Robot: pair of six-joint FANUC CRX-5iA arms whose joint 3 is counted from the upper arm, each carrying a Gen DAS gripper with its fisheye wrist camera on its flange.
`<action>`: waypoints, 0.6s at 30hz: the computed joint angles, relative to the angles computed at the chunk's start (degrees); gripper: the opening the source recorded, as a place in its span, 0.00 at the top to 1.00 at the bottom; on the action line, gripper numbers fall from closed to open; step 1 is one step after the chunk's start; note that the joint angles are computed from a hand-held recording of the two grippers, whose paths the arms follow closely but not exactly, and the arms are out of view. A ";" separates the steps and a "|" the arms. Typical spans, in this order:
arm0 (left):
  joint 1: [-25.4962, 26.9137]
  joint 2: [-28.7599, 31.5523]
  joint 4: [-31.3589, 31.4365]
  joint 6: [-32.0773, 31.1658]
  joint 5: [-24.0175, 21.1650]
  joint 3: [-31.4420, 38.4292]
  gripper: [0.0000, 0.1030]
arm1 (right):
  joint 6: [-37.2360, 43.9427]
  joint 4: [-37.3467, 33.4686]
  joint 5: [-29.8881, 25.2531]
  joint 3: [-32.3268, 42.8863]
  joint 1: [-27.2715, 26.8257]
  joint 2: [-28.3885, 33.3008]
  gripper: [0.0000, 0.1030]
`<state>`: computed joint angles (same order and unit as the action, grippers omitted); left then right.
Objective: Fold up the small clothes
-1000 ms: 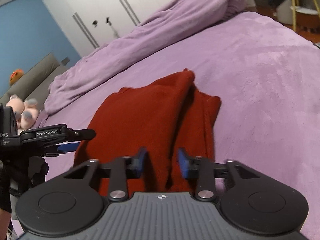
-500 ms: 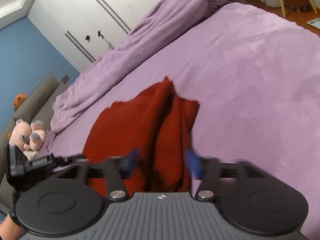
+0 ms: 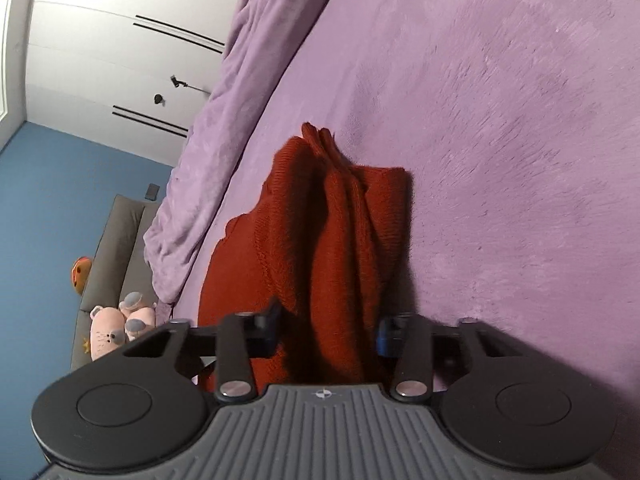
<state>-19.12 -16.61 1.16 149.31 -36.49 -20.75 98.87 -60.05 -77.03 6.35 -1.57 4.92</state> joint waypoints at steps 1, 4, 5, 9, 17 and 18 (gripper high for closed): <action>-0.37 -0.15 -0.89 1.00 -0.05 0.26 0.50 | -0.90 0.02 0.40 -0.26 0.24 -0.34 0.72; -1.60 -1.06 -3.85 3.58 -1.41 1.71 0.61 | -1.68 -1.18 0.39 -0.84 0.18 -1.57 0.73; -1.73 -1.73 -4.10 4.09 -1.34 1.71 0.64 | -2.18 -2.58 -0.44 -0.82 -0.34 -1.68 0.74; -2.60 -5.03 -5.02 4.40 -2.94 2.38 0.65 | -3.86 -5.25 -4.57 -0.50 -0.36 -2.21 0.74; -8.29 -11.78 -14.23 11.09 -19.67 6.27 0.65 | -5.89 -5.34 -6.74 -4.52 5.57 -6.93 0.74; -9.27 -12.69 -15.17 12.31 -21.38 6.14 0.65 | -6.37 -5.00 -6.78 -5.08 6.37 -7.68 0.74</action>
<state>-28.39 -29.30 -14.02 161.62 -57.87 -14.61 92.51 -65.05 -83.82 1.27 4.79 -2.77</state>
